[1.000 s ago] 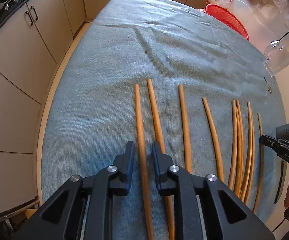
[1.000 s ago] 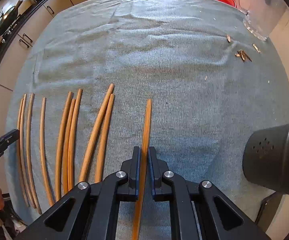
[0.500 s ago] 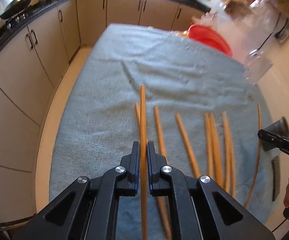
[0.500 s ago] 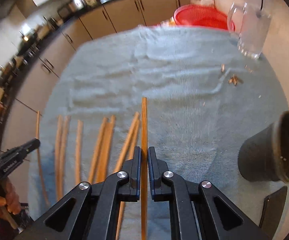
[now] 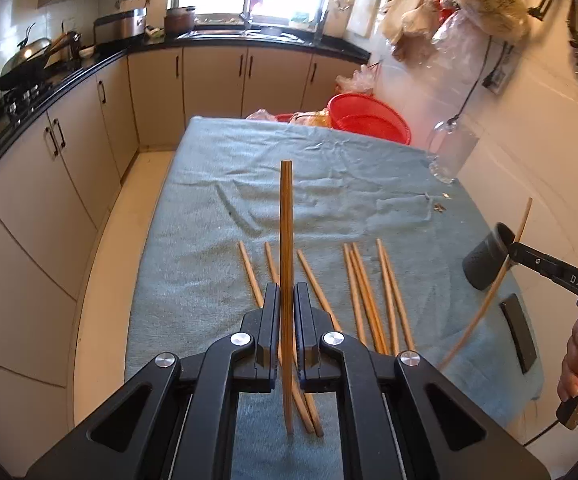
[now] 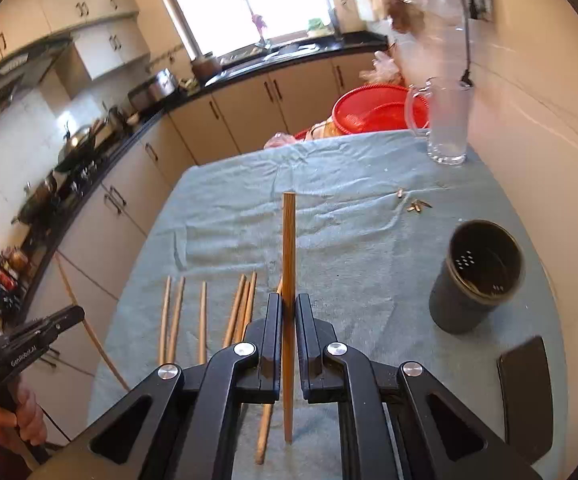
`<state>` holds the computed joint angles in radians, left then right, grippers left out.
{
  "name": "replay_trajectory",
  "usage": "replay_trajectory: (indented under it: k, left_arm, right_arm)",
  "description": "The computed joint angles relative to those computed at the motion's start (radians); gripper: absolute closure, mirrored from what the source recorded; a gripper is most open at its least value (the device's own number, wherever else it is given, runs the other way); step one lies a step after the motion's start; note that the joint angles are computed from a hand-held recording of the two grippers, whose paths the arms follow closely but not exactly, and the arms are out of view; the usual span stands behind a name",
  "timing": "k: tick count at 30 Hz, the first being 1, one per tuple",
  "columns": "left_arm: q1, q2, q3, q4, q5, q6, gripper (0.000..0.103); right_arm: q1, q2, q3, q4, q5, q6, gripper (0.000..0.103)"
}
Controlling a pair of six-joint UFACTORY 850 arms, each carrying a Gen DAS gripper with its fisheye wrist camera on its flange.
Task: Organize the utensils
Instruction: 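Lift the chopstick upright with the left tool and carry it to the black cup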
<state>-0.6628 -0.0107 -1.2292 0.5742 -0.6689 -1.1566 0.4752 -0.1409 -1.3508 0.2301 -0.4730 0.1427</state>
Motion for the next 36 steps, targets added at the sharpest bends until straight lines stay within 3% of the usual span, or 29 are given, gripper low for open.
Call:
replay_trajectory:
  k: [12,19,28,36]
  left_arm:
    - [-0.036,0.052,0.007,0.047,0.014,0.006,0.097]
    - [-0.063,0.024,-0.071,0.085,-0.023,0.003,0.097]
    - [-0.102,-0.134,-0.319,0.031,-0.007,0.107,0.097]
    - [-0.13,-0.362,-0.678,-0.118,-0.023,0.287,0.097]
  right_arm:
    - [0.019,0.128,0.097,-0.132,0.053,0.2,0.096]
    - [-0.052,0.172,0.108,0.012,0.068,0.072,0.096]
    - [-0.229,0.219,0.077,0.224,0.031,-0.147,0.096]
    - [-0.369,0.203,0.013,0.364,0.005,-0.286,0.096]
